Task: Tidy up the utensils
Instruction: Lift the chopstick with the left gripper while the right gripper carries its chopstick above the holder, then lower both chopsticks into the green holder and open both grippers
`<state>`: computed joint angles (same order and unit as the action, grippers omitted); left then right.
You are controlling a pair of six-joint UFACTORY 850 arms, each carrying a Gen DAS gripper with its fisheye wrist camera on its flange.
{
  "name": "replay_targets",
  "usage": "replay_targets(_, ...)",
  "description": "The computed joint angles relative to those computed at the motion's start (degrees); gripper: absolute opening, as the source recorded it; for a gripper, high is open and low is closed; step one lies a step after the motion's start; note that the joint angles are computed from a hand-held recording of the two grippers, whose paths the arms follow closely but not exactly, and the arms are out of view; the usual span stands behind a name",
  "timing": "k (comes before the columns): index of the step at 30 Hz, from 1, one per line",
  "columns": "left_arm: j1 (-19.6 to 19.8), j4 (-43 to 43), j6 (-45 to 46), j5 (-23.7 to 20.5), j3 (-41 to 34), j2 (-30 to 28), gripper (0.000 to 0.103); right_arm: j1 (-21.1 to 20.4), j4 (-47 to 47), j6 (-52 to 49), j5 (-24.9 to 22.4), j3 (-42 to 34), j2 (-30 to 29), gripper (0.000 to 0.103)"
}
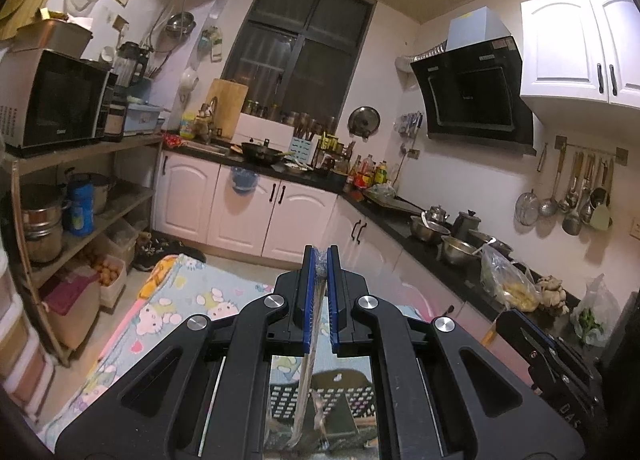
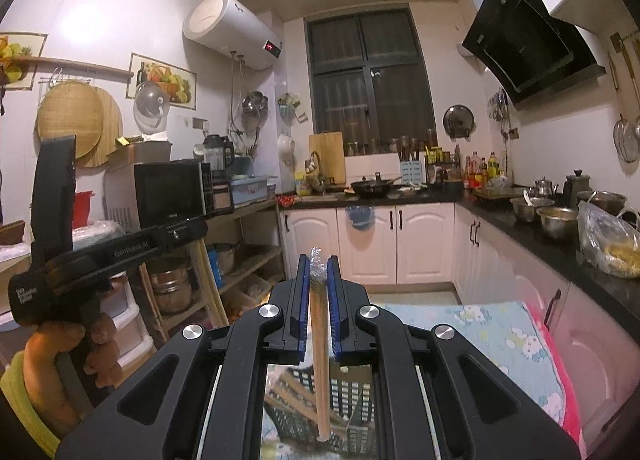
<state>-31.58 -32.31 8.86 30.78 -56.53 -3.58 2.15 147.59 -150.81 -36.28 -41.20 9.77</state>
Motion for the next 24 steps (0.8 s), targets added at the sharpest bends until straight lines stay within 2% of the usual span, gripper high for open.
replay_targets(9, 0.2, 0.4, -1.8, 3.9, -0.9, -2.5, 0.001, 0.3, 0.2, 0.2, -0.9, -2.2, -2.6, 0.009)
replay_targets(16, 0.6, 2.1, -5.4, 7.1, -0.8, -4.9, 0.001, 1.7, 5.0, -4.3, -1.0, -4.6, -7.1, 0.009)
replay_targets(24, 0.6, 2.9, -6.3, 7.4, -1.2, -7.6, 0.001, 1.9, 9.5, -9.7, -4.3, -4.2, -11.3, 0.009)
